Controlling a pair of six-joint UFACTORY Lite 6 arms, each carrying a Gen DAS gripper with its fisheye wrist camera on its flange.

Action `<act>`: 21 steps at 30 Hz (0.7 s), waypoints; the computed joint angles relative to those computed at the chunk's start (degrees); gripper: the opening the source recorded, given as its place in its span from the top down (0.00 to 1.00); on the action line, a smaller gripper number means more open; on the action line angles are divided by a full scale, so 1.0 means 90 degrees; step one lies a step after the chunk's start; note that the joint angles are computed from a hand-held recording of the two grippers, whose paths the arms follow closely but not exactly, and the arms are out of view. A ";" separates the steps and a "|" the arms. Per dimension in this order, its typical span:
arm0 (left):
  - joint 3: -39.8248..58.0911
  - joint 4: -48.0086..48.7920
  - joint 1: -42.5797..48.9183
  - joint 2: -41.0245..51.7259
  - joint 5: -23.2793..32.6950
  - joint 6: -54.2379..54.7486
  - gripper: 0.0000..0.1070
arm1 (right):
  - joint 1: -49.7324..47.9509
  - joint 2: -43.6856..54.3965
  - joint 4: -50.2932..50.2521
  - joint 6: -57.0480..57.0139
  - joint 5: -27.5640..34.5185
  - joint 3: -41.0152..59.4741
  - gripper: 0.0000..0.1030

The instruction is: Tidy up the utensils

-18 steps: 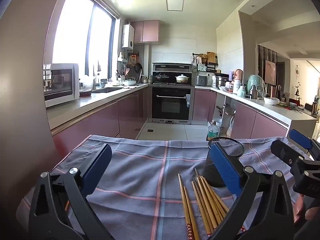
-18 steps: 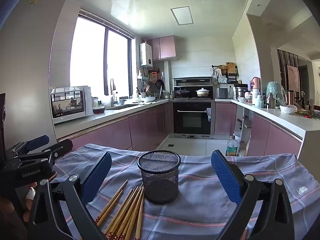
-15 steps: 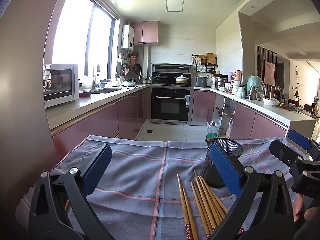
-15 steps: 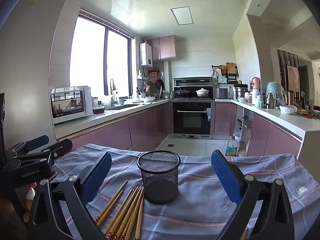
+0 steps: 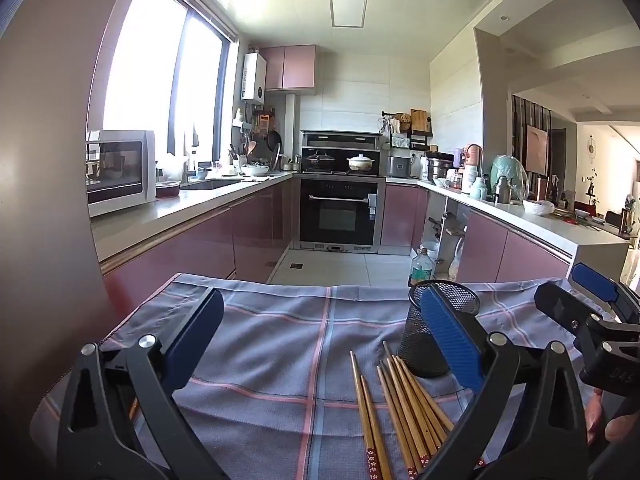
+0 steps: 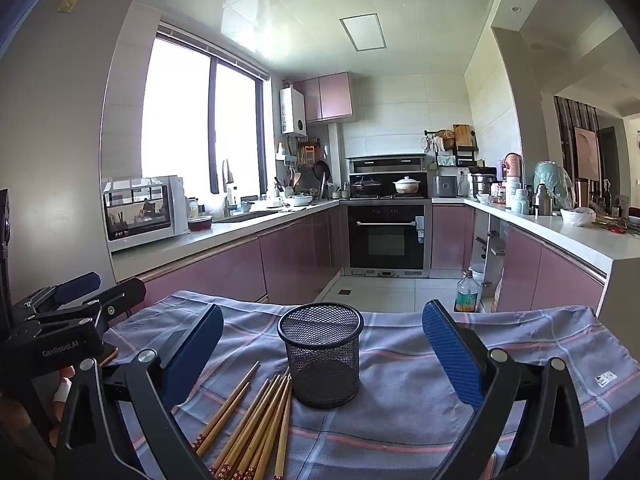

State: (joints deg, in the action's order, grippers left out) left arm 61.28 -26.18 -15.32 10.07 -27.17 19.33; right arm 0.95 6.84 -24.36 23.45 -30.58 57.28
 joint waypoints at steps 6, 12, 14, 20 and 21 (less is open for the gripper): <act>-0.0028 -0.0120 -0.0051 -0.0045 -0.0014 0.0106 0.09 | -0.0013 -0.0074 -0.0138 0.0143 0.0091 -0.0005 0.07; 0.0005 -0.0079 -0.0019 -0.0020 0.0004 0.0068 0.09 | -0.0012 -0.0064 -0.0163 0.0154 0.0070 0.0000 0.07; 0.0011 -0.0082 -0.0020 -0.0024 0.0011 0.0072 0.09 | -0.0011 -0.0067 -0.0165 0.0160 0.0081 0.0003 0.07; -0.0004 -0.0152 -0.0043 -0.0040 0.0008 0.0127 0.09 | -0.0024 -0.0099 -0.0200 0.0213 0.0071 -0.0020 0.07; -0.0015 -0.0122 -0.0041 -0.0047 0.0005 0.0097 0.09 | -0.0033 -0.0091 -0.0203 0.0210 0.0057 -0.0017 0.07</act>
State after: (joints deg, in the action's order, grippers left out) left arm 61.15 -27.27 -15.68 9.64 -27.13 20.21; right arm 0.65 6.02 -26.19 25.34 -30.06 57.12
